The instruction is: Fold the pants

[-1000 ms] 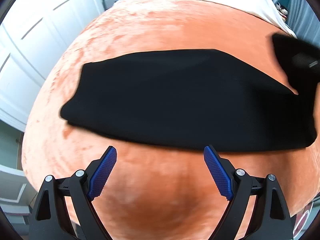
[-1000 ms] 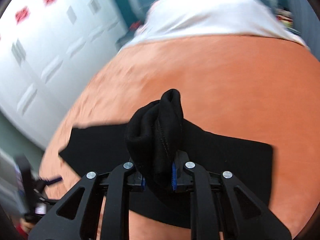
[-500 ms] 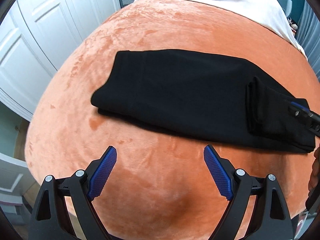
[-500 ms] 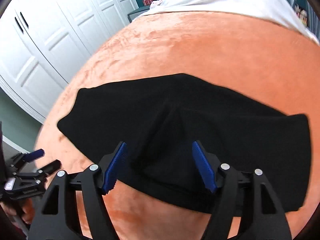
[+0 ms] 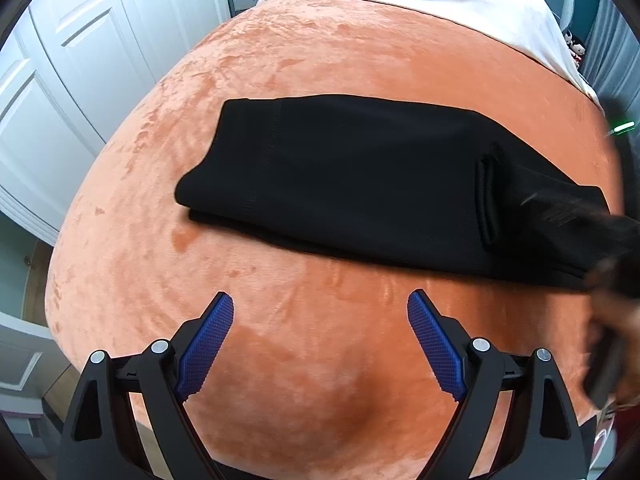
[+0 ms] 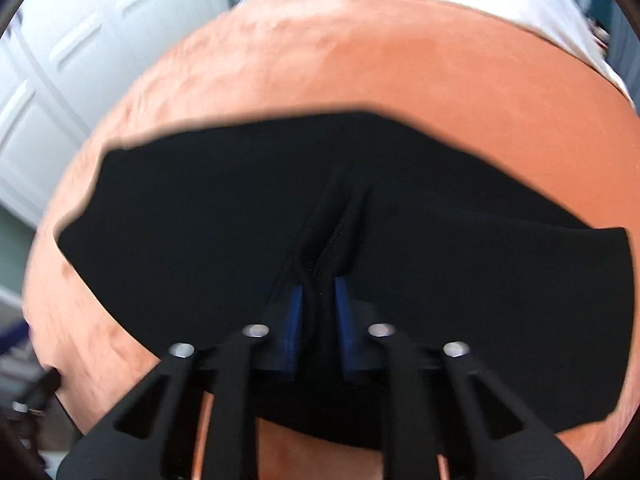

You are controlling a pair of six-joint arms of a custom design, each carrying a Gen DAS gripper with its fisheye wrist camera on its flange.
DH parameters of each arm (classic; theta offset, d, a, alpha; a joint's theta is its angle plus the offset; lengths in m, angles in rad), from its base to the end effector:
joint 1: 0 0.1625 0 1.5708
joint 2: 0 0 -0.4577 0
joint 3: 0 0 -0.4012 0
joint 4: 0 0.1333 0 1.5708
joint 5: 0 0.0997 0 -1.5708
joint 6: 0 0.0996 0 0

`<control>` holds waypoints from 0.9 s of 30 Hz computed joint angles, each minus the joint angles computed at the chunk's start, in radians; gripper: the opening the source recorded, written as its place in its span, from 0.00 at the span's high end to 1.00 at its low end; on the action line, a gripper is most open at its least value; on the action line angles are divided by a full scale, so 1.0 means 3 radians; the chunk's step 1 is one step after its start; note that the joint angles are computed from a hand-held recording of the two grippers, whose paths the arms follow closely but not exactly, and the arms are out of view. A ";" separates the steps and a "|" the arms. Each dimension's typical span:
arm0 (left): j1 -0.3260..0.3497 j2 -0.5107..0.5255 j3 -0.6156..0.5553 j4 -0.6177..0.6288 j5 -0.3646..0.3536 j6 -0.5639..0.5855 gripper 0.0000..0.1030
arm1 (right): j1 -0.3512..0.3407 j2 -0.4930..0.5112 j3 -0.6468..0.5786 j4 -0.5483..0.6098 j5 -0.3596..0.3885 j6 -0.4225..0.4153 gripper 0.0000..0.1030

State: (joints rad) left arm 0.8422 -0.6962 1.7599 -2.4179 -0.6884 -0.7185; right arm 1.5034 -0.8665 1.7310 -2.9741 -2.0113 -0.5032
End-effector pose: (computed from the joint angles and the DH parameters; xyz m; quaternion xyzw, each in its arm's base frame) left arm -0.2625 -0.6099 0.0221 0.0507 0.8987 -0.2078 0.3829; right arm 0.0443 -0.6931 0.1799 0.1466 -0.9310 0.1900 0.2752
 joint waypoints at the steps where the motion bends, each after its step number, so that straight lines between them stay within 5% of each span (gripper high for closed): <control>1: 0.0010 -0.0017 0.0017 -0.0020 0.0003 0.0011 0.16 | 0.0008 -0.0138 0.0076 -0.0087 0.0151 0.0042 0.88; 6: 0.0093 -0.0031 0.0028 -0.0154 -0.0090 -0.0047 0.16 | 0.0177 -0.0596 0.0382 -0.0722 0.0423 -0.0094 0.97; 10: 0.0104 -0.0025 0.0011 -0.0166 -0.0173 -0.0109 0.16 | 0.0140 -0.0214 0.0113 -0.0141 0.0164 -0.0290 0.91; 13: 0.0057 -0.0091 0.0091 -0.0158 -0.0068 -0.0096 0.16 | 0.0040 -0.0084 0.0066 0.0201 0.0101 -0.0013 0.89; 14: 0.0051 -0.0115 0.0121 -0.0142 -0.0031 -0.0105 0.16 | 0.0041 -0.0090 0.0131 0.0069 0.0096 -0.0060 0.80; 16: 0.0069 -0.0146 0.0144 -0.0076 -0.0024 -0.0154 0.16 | 0.0067 -0.0032 0.0236 -0.0342 -0.0056 -0.0273 0.24; 19: 0.0115 -0.0161 0.0145 -0.0074 -0.0085 -0.0207 0.16 | 0.0105 0.0102 0.0301 -0.0787 -0.0222 -0.0635 0.25; 21: 0.0121 -0.0160 0.0142 -0.0095 -0.0103 -0.0212 0.16 | 0.0084 0.0170 0.0216 -0.0652 -0.0320 -0.0622 0.25; 24: 0.0112 -0.0165 0.0144 -0.0105 -0.0094 -0.0207 0.16 | 0.0026 0.0316 0.0171 -0.0814 -0.0365 -0.0872 0.43; 26: 0.0118 -0.0174 0.0135 -0.0061 -0.0056 -0.0189 0.16 | 0.0039 0.0309 0.0132 -0.0805 -0.0375 -0.0904 0.78; 27: 0.0122 -0.0181 0.0134 -0.0041 -0.0030 -0.0189 0.16 | 0.0048 0.0230 0.0093 -0.0679 -0.0330 -0.0750 0.85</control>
State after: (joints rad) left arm 0.8788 -0.7506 1.8001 -2.4303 -0.6975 -0.7753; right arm 1.5178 -0.7975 1.7590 -3.1779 -2.1104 -0.7282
